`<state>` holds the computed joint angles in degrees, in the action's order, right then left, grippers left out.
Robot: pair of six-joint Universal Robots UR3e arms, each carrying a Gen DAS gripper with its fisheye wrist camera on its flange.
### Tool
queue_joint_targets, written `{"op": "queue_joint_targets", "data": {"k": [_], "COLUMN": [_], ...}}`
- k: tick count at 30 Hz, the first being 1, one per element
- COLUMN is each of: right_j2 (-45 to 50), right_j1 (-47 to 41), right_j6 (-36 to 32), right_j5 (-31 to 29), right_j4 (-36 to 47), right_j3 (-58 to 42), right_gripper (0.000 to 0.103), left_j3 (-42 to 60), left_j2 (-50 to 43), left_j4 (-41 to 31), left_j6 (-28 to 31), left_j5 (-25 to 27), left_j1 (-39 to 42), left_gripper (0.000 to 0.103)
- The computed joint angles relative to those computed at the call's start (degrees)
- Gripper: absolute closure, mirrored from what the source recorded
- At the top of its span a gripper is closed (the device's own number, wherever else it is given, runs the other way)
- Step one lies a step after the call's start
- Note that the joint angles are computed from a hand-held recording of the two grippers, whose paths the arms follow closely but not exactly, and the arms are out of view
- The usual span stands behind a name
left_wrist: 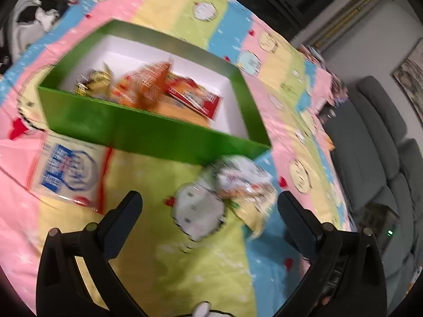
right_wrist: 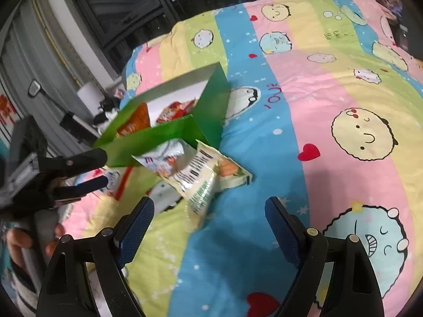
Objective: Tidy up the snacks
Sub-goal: 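Withdraw the left gripper and move the right gripper to the chip bag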
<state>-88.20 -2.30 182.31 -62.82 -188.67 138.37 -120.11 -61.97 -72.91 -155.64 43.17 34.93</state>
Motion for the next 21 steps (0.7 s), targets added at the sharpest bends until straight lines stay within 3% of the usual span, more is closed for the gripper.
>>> {"op": "queue_joint_targets", "data": {"k": [4, 11, 16, 19, 21], "right_j2": [1.5, 6.0, 15.7, 18.7, 18.8], "right_j1": [-1.1, -10.3, -9.5, -7.2, -7.4], "right_j6": [-2.2, 0.5, 0.7, -0.3, -1.9], "right_j5": [-0.4, 13.7, 21.8, 20.8, 23.7], "right_j4": [-1.1, 1.0, 11.7, 17.0, 19.4], "right_j3": [-0.5, -5.7, -18.7, -23.0, -22.4], "right_gripper": [0.017, 0.018, 0.041, 0.050, 0.052], "left_j3": [-0.4, -0.1, -0.7, -0.7, -1.1], "left_j2": [-2.7, -5.8, -8.6, -9.9, -10.3], "left_j4": [0.3, 0.5, 4.9, 6.6, 7.5], "left_j6": [-1.3, -2.7, -5.4, -6.5, -7.0], "left_j5": [-1.2, -3.2, -0.7, 0.1, 0.5], "left_j1": [-3.1, -6.4, -10.3, -11.4, -11.4], "left_gripper": [0.001, 0.001, 0.001, 0.001, 0.001]}}
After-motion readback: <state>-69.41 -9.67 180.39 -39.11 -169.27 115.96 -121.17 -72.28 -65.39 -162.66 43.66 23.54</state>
